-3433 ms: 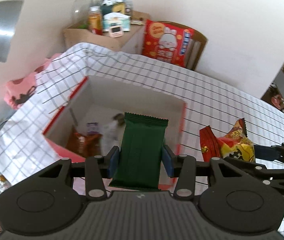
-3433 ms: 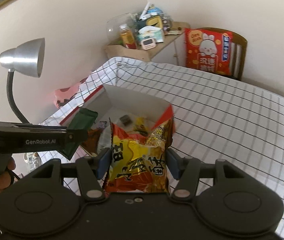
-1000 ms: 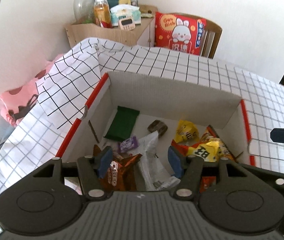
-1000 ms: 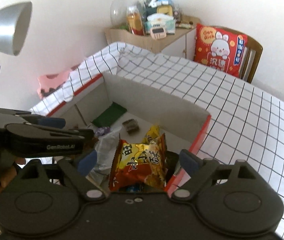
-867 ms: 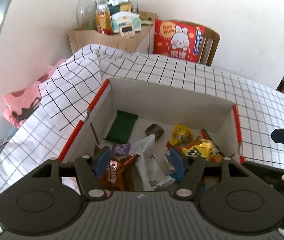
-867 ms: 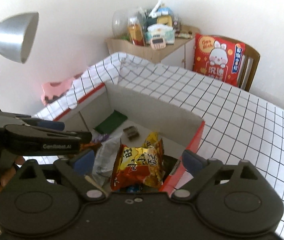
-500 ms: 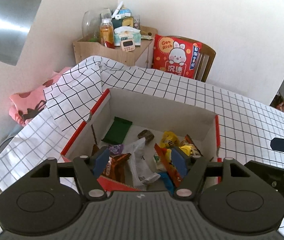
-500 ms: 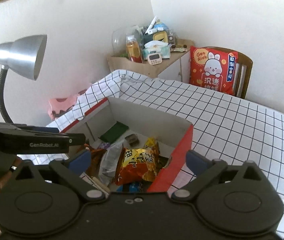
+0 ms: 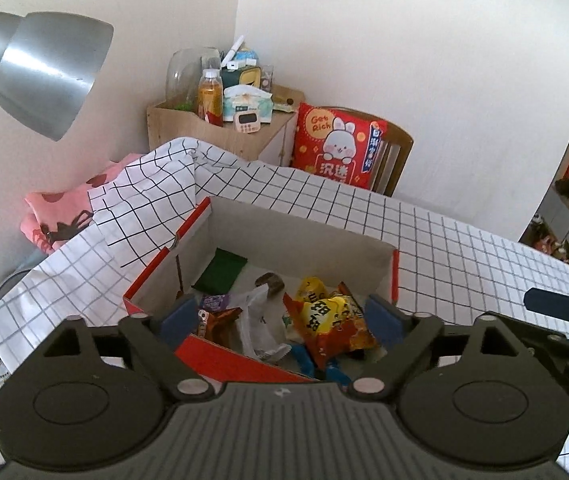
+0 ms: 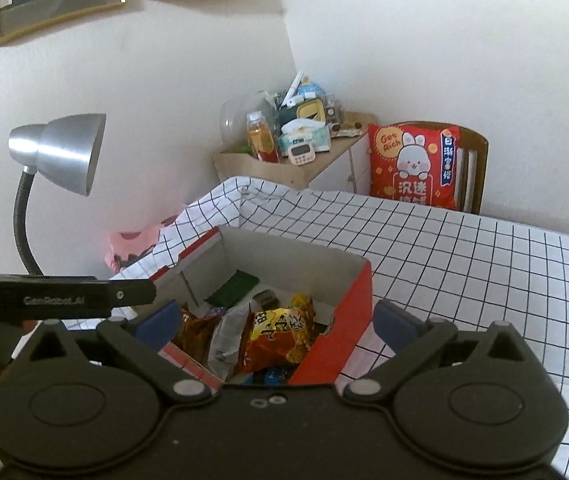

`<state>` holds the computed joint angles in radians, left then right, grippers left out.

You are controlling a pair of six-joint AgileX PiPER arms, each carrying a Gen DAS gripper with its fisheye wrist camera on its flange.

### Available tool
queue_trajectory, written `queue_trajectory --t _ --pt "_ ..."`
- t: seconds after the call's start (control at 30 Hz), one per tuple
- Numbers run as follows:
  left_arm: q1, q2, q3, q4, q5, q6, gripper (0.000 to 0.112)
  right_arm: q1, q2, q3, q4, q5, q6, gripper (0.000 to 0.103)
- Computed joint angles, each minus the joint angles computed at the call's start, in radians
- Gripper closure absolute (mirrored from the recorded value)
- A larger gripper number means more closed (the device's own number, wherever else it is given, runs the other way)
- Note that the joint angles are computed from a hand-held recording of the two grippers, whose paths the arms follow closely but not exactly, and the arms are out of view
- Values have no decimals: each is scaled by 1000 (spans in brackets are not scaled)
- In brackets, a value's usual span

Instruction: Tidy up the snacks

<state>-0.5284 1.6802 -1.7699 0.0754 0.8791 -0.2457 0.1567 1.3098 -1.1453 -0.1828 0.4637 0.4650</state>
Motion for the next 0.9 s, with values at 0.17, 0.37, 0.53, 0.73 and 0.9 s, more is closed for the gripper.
queue_trajectory --t 0.17,0.37,0.53,0.73,0.9 --pt "-15 -41 50 8 -15 -6 10 47 -30 31 -139 -5 109 0" --pt "-32 -60 59 20 11 -15 10 86 -55 50 -248 3 217 0" --pt "-39 -71 61 29 24 -17 10 103 -65 60 -298 7 285 0" --pt "-34 -75 65 18 19 -15 10 111 -71 69 -358 18 366 0" --pt "-35 -82 69 13 14 -19 10 95 -69 65 -313 19 358 0"
